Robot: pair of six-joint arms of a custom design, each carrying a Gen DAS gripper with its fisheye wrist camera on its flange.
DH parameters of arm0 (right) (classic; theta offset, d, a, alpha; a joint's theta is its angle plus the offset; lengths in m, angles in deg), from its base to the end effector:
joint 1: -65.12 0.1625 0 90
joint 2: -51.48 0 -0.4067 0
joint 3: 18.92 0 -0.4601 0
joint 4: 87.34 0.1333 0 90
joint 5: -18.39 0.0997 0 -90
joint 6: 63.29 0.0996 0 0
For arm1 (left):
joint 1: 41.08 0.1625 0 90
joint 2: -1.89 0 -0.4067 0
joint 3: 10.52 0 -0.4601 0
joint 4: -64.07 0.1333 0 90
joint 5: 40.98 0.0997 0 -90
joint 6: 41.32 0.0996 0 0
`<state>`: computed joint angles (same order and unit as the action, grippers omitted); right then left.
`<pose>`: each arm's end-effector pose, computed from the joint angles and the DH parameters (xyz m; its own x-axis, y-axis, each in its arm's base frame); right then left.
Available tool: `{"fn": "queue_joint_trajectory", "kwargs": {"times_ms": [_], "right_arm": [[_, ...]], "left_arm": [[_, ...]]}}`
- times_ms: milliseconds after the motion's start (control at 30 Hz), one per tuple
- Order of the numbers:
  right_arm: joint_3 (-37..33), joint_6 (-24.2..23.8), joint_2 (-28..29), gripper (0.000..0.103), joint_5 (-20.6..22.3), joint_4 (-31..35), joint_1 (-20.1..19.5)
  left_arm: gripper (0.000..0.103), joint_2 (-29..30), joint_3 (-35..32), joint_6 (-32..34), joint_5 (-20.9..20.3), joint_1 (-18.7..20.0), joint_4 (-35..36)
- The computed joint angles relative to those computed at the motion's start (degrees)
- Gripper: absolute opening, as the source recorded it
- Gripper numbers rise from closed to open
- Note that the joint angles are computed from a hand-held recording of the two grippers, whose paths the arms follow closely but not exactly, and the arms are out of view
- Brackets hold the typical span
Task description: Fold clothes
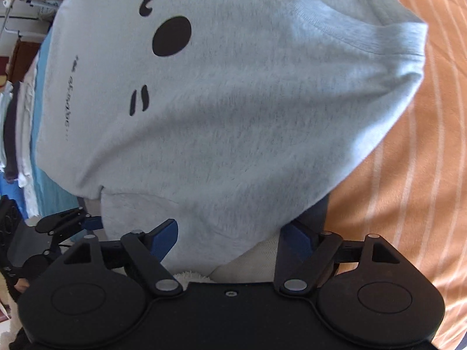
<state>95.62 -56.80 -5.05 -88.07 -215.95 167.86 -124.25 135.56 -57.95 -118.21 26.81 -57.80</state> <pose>0.2194 -0.4941 -0.0117 -0.9323 -0.1974 0.3031 -0.1033 0.9484 0.2998 0.0271 -0.3459 0.2596 -0.9876 0.0517 -0.1481 0.0893 0.9615 -0.2600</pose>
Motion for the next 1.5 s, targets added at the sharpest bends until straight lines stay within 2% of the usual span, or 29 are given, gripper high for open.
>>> {"fn": "queue_joint_trajectory", "kwargs": {"times_ms": [33,67,100,133,167,200,300,367,500,533,567,600,633,667,700,733,767,800,900,967,1000,1067,1200,1300,1367,1400,1433,1467,1500], "right_arm": [[-0.3,0.8,0.3,0.087,0.0,0.2,0.0],[-0.5,1.1,0.5,0.086,-0.1,0.3,0.1],[-0.3,0.5,0.4,0.082,-0.5,-0.3,0.6],[0.4,-0.6,0.1,0.057,-1.2,-2.1,1.2],[1.2,-2.2,-0.4,0.031,-1.5,-4.3,1.8],[2.5,-4.4,-1.2,0.021,-0.7,-7.2,2.2],[6.4,-10.3,-3.7,0.014,2.1,-18.3,3.2],[7.3,-12.9,-3.6,0.014,3.1,-27.2,3.8],[4.3,-14.9,-0.4,0.014,8.3,-42.1,3.1],[3.2,-14.8,1.4,0.016,8.6,-46.8,3.0],[2.1,-14.6,3.6,0.025,8.2,-52.0,2.9],[0.7,-14.0,5.9,0.035,5.9,-56.4,3.2],[-0.7,-13.1,8.1,0.057,1.3,-59.8,3.9],[-1.8,-12.5,10.3,0.062,-2.5,-63.7,4.4],[-1.8,-12.2,11.5,0.062,-3.9,-66.3,4.3],[-1.0,-12.5,11.4,0.062,-3.0,-66.6,3.6],[-0.2,-12.9,10.5,0.062,-1.8,-64.4,3.0],[0.5,-13.2,9.6,0.062,-0.8,-61.9,2.4],[2.3,-13.0,6.4,0.062,2.4,-54.1,1.4],[3.5,-10.8,4.8,0.064,8.5,-51.6,-0.5],[3.7,-9.2,4.4,0.064,10.9,-50.2,-1.3],[3.0,-5.3,5.0,0.064,13.7,-46.7,-2.2],[1.3,-1.3,7.6,0.067,18.0,-40.8,-3.0],[0.0,5.1,9.1,0.069,22.0,-31.7,-5.2],[0.7,5.4,9.7,0.068,26.2,-31.3,-6.4],[0.6,4.0,9.8,0.065,25.7,-30.9,-5.8],[0.4,2.2,10.0,0.056,24.4,-30.8,-4.7],[0.1,0.1,10.3,0.039,22.9,-31.2,-3.4],[-0.1,-2.0,10.7,0.027,22.5,-31.6,-2.5]], "left_arm": [[0.069,-1.1,0.5,0.1,0.3,-0.5,-0.1],[0.06,-2.4,1.2,1.7,1.2,-1.4,-0.1],[0.022,-3.1,1.7,2.6,1.9,-2.2,-0.1],[0.002,-3.4,1.9,2.2,2.2,-2.6,0.0],[0.002,-3.6,2.0,1.9,2.6,-2.9,0.1],[0.002,-3.9,2.2,1.5,2.9,-3.3,0.2],[0.002,-4.5,0.9,3.3,4.7,-5.9,-1.9],[0.002,-3.7,-0.7,6.3,6.9,-7.5,-6.2],[0.003,4.7,-4.6,13.0,8.7,-4.1,-27.1],[0.014,7.0,-5.6,14.2,11.3,-3.5,-30.9],[0.026,9.1,-6.8,14.1,15.7,-3.6,-32.3],[0.056,10.9,-8.2,12.6,21.7,-3.8,-31.3],[0.064,11.4,-9.0,9.3,27.7,-4.0,-28.0],[0.064,10.9,-9.9,4.9,31.7,-3.8,-22.4],[0.064,9.3,-9.8,2.9,33.3,-3.5,-19.2],[0.065,6.3,-8.7,3.2,32.4,-2.8,-18.4],[0.065,3.1,-7.8,4.1,29.8,-1.0,-17.8],[0.065,-0.1,-7.1,3.5,29.4,-0.1,-15.7],[0.065,-8.0,-4.1,0.6,36.4,0.9,-11.2],[0.065,-12.4,-3.1,-2.0,40.8,2.0,-7.8],[0.065,-13.3,-3.7,-4.2,41.3,3.1,-5.8],[0.065,-13.8,-4.8,-7.0,39.0,6.2,-7.1],[0.067,-12.6,-6.3,-9.2,28.7,12.8,-15.0],[0.067,-13.5,-6.8,-12.0,29.0,14.7,-14.7],[0.067,-13.7,-6.9,-13.0,27.1,17.1,-16.6],[0.067,-13.7,-6.9,-13.3,25.6,18.3,-17.5],[0.067,-13.7,-7.0,-13.5,23.9,19.2,-18.0],[0.067,-13.7,-7.0,-13.7,22.2,20.2,-18.6],[0.067,-13.7,-7.1,-13.4,20.9,20.8,-18.5]]}}
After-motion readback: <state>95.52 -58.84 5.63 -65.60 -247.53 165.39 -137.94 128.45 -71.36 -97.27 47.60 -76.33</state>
